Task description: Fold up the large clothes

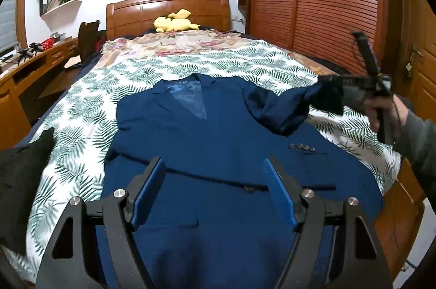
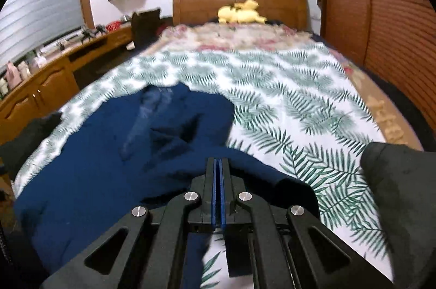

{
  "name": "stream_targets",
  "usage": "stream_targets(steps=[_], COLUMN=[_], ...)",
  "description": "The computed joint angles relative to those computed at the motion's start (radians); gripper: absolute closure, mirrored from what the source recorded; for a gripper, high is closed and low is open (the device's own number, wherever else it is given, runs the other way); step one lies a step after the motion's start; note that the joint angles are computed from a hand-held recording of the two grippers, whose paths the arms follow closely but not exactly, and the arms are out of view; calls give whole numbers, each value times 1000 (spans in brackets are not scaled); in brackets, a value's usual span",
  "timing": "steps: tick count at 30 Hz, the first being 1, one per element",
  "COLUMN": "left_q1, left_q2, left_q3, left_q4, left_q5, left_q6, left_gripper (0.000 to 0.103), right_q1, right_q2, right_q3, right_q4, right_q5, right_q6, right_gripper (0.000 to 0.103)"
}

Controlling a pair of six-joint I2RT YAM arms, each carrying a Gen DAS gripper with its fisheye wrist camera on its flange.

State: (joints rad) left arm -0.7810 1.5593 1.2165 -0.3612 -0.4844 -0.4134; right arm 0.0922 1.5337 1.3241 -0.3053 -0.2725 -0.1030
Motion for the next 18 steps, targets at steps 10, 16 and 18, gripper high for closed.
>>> stream_targets(steps=[10, 16, 18], left_q1=[-89, -34, -24], left_q2=[-127, -195, -218], left_q3=[-16, -100, -127], left_q4=[-83, -21, -10], left_q5=[-60, 1, 14], left_q6=[-1, 27, 29], left_gripper=[28, 28, 28], right_q1=[-19, 110, 167], right_q2=[-168, -143, -149], right_q3=[-55, 53, 63], right_q4=[-90, -118, -115], right_q5=[-40, 35, 37], right_q6=[-46, -36, -23], right_gripper=[101, 101, 101])
